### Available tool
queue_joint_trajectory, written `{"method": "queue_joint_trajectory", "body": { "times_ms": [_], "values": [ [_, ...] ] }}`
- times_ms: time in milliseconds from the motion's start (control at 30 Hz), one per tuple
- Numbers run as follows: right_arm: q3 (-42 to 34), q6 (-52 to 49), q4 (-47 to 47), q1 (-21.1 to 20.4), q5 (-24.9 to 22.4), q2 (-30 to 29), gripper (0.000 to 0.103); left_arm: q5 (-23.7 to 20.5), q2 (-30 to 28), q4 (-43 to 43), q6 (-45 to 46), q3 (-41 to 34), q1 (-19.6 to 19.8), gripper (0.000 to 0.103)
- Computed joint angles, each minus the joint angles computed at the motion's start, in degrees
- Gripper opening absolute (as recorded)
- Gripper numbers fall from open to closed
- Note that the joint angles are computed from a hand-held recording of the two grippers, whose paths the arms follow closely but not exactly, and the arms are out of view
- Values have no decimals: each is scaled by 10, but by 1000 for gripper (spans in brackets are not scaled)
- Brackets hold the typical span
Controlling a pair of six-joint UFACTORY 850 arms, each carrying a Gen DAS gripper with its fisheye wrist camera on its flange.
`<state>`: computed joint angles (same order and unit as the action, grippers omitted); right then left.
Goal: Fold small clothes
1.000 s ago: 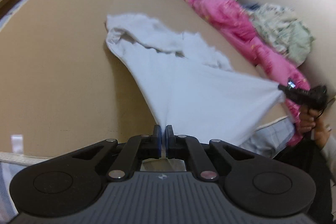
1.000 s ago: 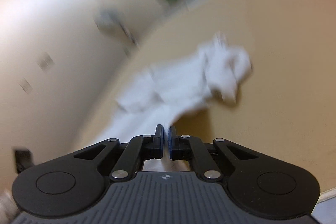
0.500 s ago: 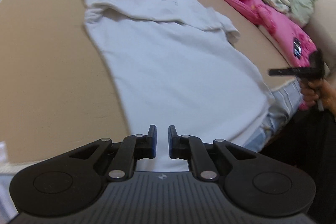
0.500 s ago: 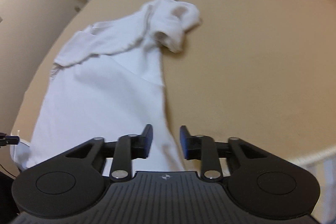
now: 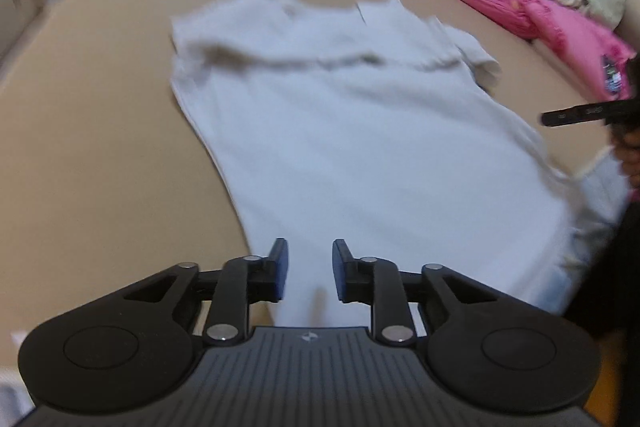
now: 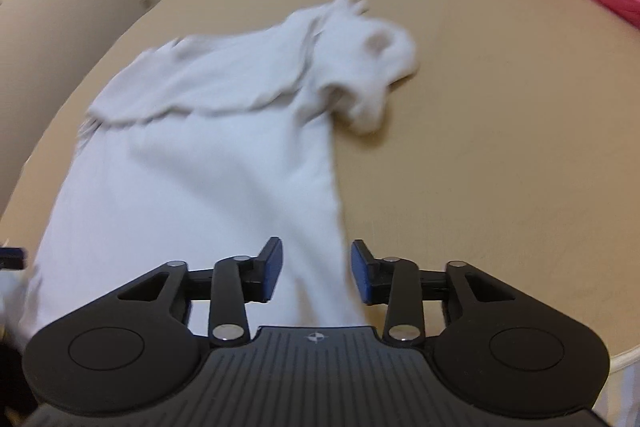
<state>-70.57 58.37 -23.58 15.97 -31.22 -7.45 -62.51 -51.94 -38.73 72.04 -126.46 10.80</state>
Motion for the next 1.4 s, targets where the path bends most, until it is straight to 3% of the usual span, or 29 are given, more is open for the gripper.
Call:
{"method": "queue_joint_trajectory", "body": {
  "times_ms": [67,300,433,567,633,733,900,1033,1133,1233,1400],
  "values": [
    [-13,52,-49,0,-19,-14,43,85,54,-38,76,91,-16,26],
    [-10,215,-211,4,-10,-4,43,216,123,-139,211,200,-83,26],
    [-23,245,-236,1,-4,-14,43,255,115,-174,218,192,-133,11],
    [-35,213,-204,-7,25,-26,38,306,91,-186,202,168,-179,12],
    [-41,190,-185,-10,28,-31,26,326,71,-165,159,146,-198,12],
    [-42,181,-165,-18,40,-32,25,355,43,-123,97,115,-222,12],
    [-40,166,-128,-35,49,-32,25,350,-2,-63,41,66,-246,19],
    [-40,147,-105,-42,58,-33,25,336,-32,-59,46,35,-267,41],
    [-43,134,-94,-43,57,-36,25,337,-55,-42,27,13,-283,43],
    [-48,119,-87,-43,49,-42,25,366,-65,-62,67,10,-292,3],
    [-54,103,-73,-44,38,-51,25,351,-112,-107,51,-101,-252,3]
  ]
}}
